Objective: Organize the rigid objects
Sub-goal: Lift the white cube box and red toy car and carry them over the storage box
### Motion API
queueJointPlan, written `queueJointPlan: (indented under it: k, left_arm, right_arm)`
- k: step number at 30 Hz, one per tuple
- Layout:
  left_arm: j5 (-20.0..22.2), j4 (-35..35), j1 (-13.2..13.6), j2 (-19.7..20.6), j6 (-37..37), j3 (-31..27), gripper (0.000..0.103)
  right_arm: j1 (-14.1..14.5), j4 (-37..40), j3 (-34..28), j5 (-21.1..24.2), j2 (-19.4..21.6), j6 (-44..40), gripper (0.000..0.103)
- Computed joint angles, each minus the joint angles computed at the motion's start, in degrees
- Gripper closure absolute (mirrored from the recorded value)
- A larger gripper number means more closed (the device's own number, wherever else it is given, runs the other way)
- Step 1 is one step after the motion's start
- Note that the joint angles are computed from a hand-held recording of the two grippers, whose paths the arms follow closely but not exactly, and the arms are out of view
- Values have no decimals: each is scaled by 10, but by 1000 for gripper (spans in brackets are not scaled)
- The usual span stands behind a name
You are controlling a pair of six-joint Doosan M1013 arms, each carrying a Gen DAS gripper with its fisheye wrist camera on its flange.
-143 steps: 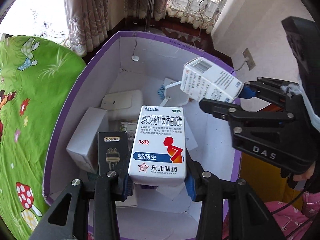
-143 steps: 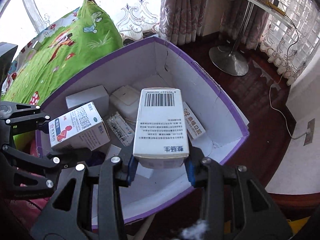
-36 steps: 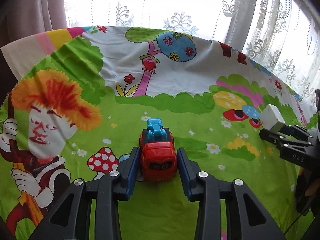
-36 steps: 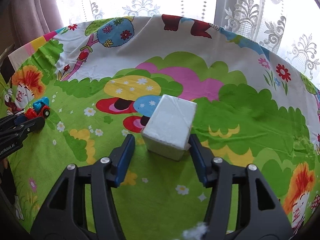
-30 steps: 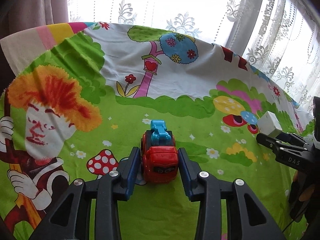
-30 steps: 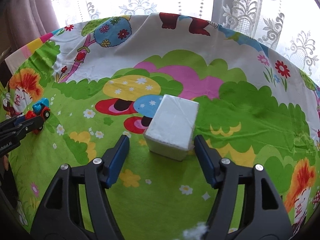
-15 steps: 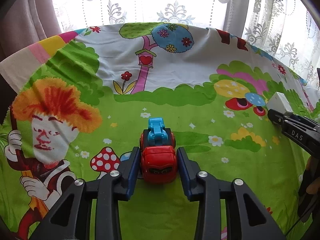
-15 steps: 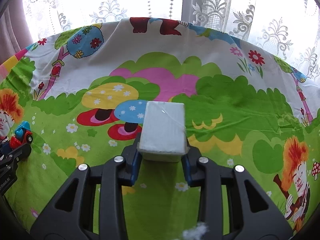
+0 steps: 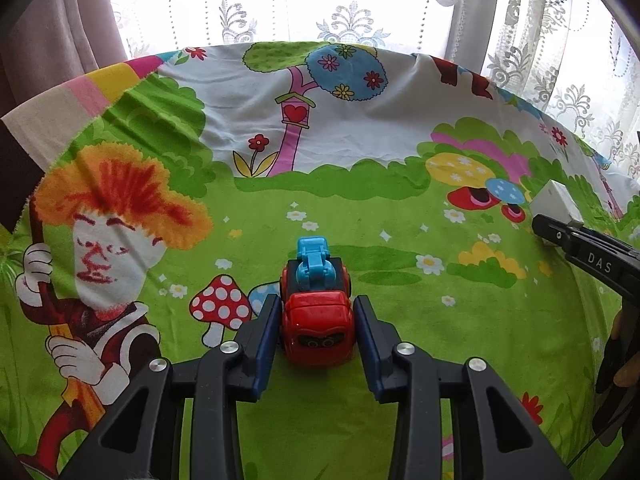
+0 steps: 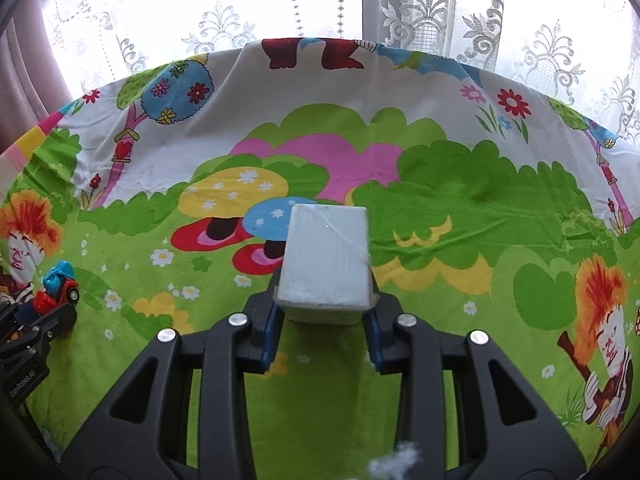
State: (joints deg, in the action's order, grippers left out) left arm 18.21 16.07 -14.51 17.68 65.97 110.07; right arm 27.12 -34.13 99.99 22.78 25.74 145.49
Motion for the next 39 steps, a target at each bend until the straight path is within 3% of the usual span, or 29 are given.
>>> queueJointPlan:
  k: [7, 15, 20, 28, 39]
  left_arm:
    - [2, 34, 6, -18, -46, 18, 65]
    - [-2, 147, 13, -69, -163, 53, 65]
    - [-9, 213, 15, -113, -233, 82, 65]
    - [-19, 246, 1, -181, -252, 125, 65]
    - [-26, 251, -58, -254, -220, 166, 65]
  right_arm:
    - [28, 49, 1, -17, -11, -74, 64]
    - [64, 77, 16, -37, -34, -119, 64]
    - [90, 53, 31, -52, -60, -117, 64]
    - [131, -22, 67, -48, -113, -65, 64]
    - [168, -158, 140, -5, -197, 76, 64]
